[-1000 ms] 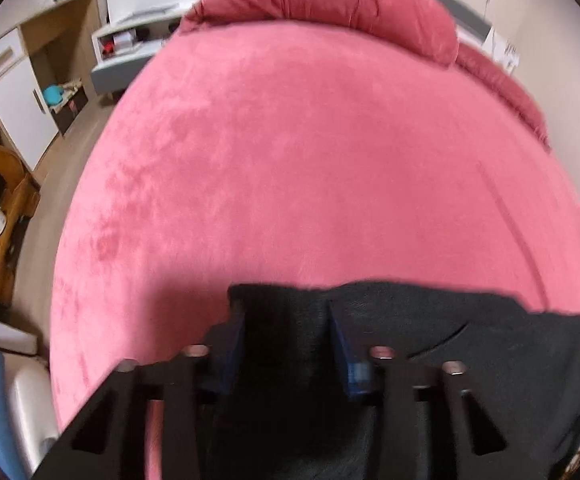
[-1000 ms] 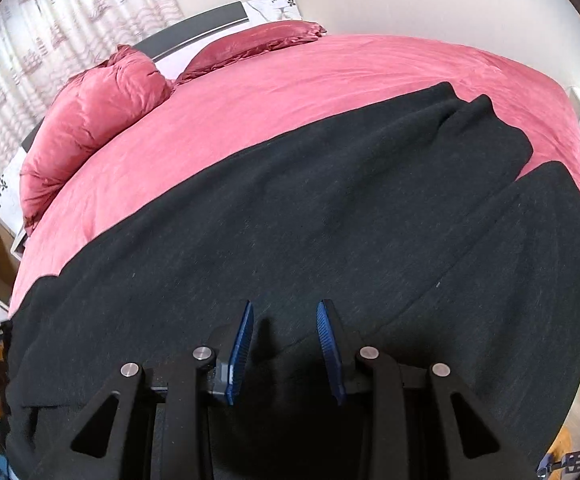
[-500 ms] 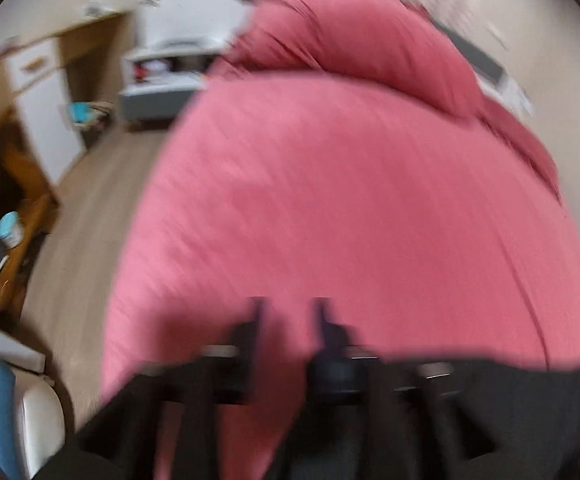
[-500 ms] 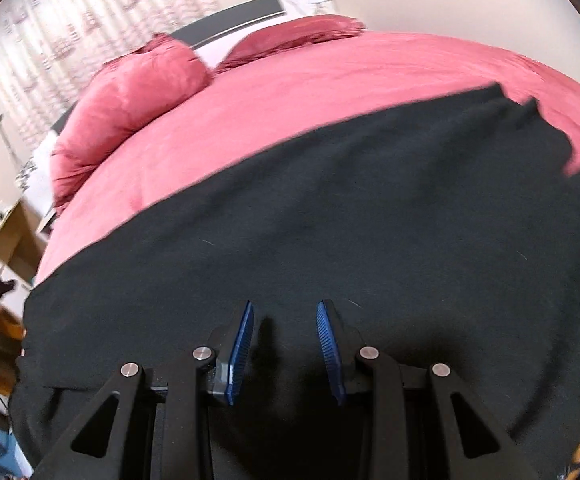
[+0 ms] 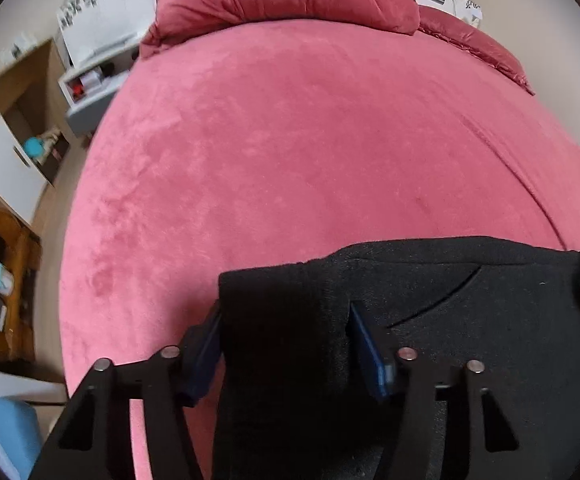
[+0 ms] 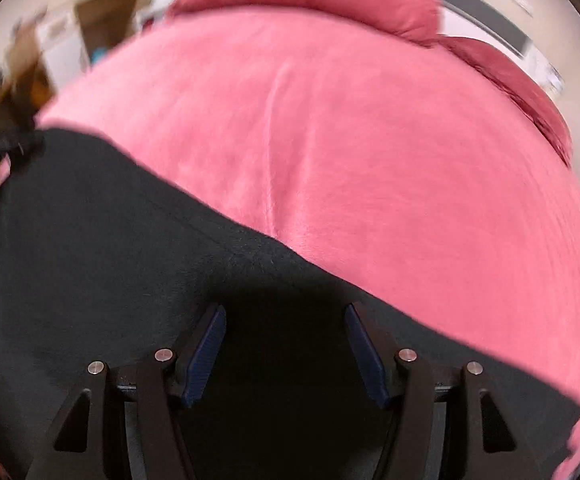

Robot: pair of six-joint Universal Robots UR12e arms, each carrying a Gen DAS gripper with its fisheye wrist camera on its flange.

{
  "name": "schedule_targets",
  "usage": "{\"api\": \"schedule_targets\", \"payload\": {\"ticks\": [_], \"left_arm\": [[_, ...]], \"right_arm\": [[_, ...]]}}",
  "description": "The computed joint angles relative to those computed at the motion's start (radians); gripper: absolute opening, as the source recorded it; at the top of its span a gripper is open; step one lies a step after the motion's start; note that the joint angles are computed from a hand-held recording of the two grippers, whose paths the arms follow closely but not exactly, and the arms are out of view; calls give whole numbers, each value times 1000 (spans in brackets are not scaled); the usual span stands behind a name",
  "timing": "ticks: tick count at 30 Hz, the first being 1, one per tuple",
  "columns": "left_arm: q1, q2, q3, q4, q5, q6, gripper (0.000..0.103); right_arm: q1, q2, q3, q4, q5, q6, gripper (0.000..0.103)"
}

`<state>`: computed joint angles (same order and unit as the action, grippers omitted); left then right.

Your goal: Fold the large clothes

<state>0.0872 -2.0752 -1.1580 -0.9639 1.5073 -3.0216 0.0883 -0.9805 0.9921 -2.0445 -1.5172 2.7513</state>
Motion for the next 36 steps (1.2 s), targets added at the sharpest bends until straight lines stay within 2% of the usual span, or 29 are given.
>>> {"api": "schedule_targets", "payload": {"ticks": [2,3,5,6,8,10,12,14,16,17,18,19,20,21,22,23,25,26,27,28,29,30,31,32,33,36], "left_arm": [[-4,8,-19,34,10,14,46],[-1,10,-21,37,-8,14,33],[0,17,-29,58,-21,7,28],[-1,17,-30,70,-17,7,27],[-3,20,-32,96,-11,-11,26],[0,26,-41,129,-16,-65,25],[6,25,-39,148,-22,-125,25],[13,17,-23,125,-41,-148,25],[15,13,-17,115,-46,-157,25],[15,9,-10,96,-49,-154,25],[16,6,-7,82,-54,-146,25],[17,6,-10,87,-59,-143,25],[22,9,-21,98,-78,-137,26],[26,11,-29,104,-91,-132,27],[29,15,-40,115,-104,-129,28],[33,20,-51,128,-118,-127,29],[39,28,-67,141,-140,-121,30],[40,30,-72,148,-143,-117,30],[39,32,-75,152,-142,-114,30],[39,33,-75,152,-142,-113,30],[39,34,-75,153,-143,-115,30],[39,36,-78,158,-145,-117,29],[40,39,-83,169,-151,-119,28],[41,44,-90,186,-157,-118,28],[40,50,-98,204,-159,-114,27],[39,63,-113,242,-156,-123,27]], "right_arm": [[-2,8,9,-49,21,-3,64],[-5,10,9,-55,30,14,55],[-5,11,9,-61,35,45,27],[-7,26,-18,-47,33,41,18],[11,39,-37,-68,-27,6,8],[29,50,-49,-113,-88,-6,6],[33,59,-64,-163,-106,35,0],[35,76,-92,-248,-153,91,0],[26,96,-140,-262,-127,133,0],[17,113,-184,-217,-57,156,1],[4,121,-216,-151,47,162,3],[-8,135,-261,-47,152,157,8],[-19,146,-293,58,215,119,30],[-25,153,-313,128,237,66,54],[-24,153,-317,198,216,-15,62],[-18,153,-316,229,170,-70,66],[-8,134,-267,242,78,-164,66],[-6,130,-248,231,52,-179,73],[-11,115,-211,179,59,-182,80],[-13,108,-189,140,59,-167,82],[-15,112,-190,142,64,-128,80],[-14,123,-207,165,75,-66,68],[-14,122,-201,148,91,-38,56],[-12,118,-194,127,87,-41,23],[-3,115,-189,98,56,-43,13],[30,101,-156,9,-46,-91,8]]}}
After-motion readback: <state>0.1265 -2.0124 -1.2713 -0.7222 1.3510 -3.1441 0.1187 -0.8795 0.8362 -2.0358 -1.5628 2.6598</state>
